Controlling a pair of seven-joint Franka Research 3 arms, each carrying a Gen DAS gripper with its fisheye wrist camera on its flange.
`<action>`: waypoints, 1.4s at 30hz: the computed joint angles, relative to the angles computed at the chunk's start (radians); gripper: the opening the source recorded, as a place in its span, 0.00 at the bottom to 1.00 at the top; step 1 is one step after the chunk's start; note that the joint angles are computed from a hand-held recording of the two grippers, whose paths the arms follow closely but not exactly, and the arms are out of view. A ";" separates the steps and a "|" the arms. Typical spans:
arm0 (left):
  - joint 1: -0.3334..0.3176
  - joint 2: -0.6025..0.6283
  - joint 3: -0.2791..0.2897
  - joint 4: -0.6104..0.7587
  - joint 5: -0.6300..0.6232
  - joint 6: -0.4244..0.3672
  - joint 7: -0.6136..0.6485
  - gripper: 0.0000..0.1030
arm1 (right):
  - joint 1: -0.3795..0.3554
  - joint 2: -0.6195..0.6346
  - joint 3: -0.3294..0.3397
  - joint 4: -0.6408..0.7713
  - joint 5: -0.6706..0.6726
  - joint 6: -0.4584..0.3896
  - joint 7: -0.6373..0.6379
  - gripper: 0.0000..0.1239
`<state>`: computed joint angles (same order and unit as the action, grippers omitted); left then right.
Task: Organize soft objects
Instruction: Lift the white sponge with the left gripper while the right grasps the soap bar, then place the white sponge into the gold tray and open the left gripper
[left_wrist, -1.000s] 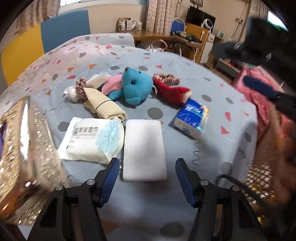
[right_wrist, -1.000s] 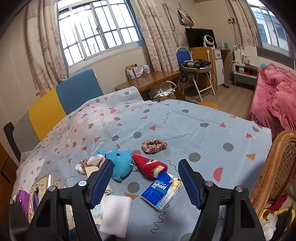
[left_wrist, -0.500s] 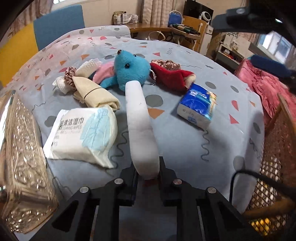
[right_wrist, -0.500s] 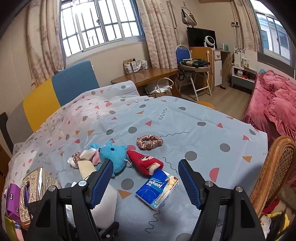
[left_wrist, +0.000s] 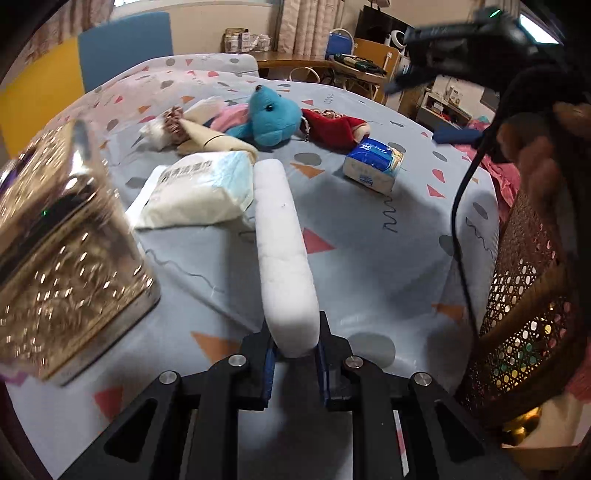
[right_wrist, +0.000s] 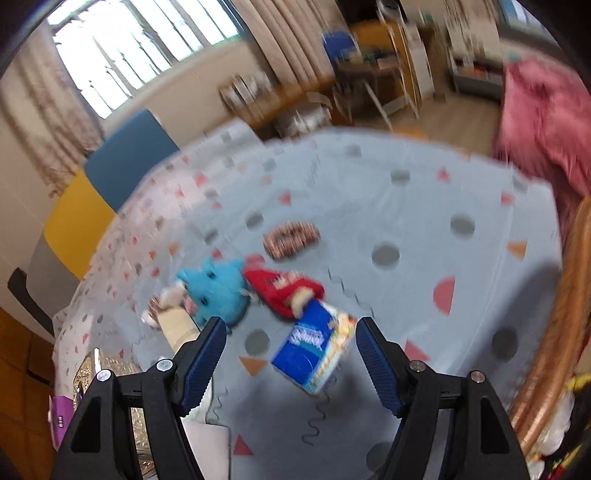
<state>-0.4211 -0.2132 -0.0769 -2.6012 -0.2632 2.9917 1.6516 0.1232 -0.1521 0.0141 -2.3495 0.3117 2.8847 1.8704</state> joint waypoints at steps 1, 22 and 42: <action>-0.007 -0.004 0.008 -0.004 -0.014 0.000 0.006 0.18 | -0.005 0.012 -0.002 0.019 -0.008 -0.041 0.009 0.60; -0.083 -0.118 0.089 -0.121 -0.072 0.059 -0.020 0.17 | 0.034 0.236 -0.003 0.267 -0.192 -0.374 0.000 0.24; 0.063 -0.298 0.097 -0.071 0.181 0.077 -0.296 0.17 | 0.075 0.250 0.002 0.277 -0.212 -0.384 -0.082 0.20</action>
